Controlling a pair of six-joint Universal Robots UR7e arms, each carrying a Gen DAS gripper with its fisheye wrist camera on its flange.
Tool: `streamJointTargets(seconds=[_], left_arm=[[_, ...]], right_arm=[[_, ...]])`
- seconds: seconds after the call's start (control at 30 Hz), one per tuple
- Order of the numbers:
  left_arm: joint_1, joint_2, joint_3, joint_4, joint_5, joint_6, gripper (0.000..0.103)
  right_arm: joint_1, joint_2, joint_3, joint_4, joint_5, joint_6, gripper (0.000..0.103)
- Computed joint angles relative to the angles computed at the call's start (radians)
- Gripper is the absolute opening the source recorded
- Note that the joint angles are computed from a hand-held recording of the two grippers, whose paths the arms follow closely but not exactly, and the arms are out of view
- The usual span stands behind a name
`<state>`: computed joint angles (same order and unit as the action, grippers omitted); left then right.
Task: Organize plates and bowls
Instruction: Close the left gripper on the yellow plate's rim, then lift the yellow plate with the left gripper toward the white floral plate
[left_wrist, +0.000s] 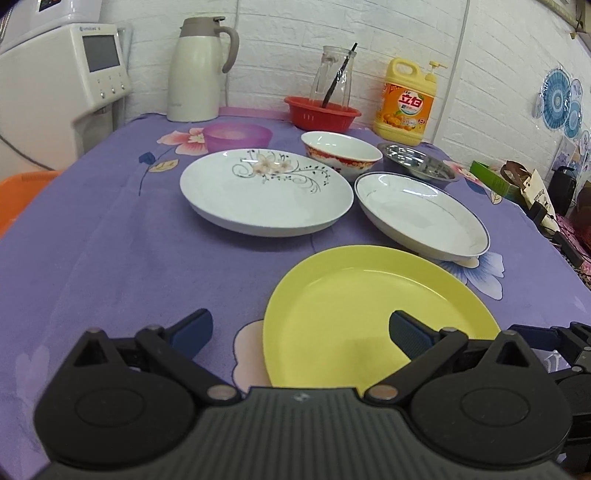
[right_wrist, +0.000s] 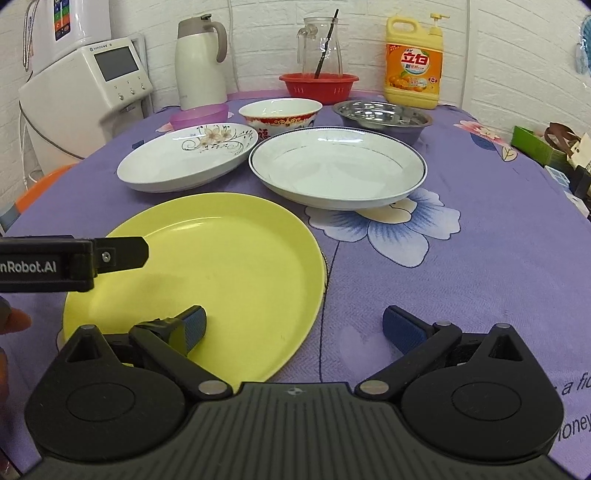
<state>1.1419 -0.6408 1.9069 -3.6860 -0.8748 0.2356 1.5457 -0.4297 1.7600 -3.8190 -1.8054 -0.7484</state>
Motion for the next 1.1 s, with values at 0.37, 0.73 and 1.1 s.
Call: streamJointTargets(seconds=[0.37,0.73,1.1], left_arm=[[-0.002,0.014,-0.003,-0.027,0.037,0.079,0.044],[0.007,-0.08,0.07,-0.071,0.196,0.085,0.044],[0.047,-0.061,0.034,-0.044,0.11,0.037,0.056]], right_arm=[[0.028,0.044,-0.024,-0.009,0.037,-0.026,0.103],[0.084,0.075,-0.061,0.146,0.13,-0.011,0.103],[0.092,0.112,-0.102,0.114,0.078,-0.063,0.103]])
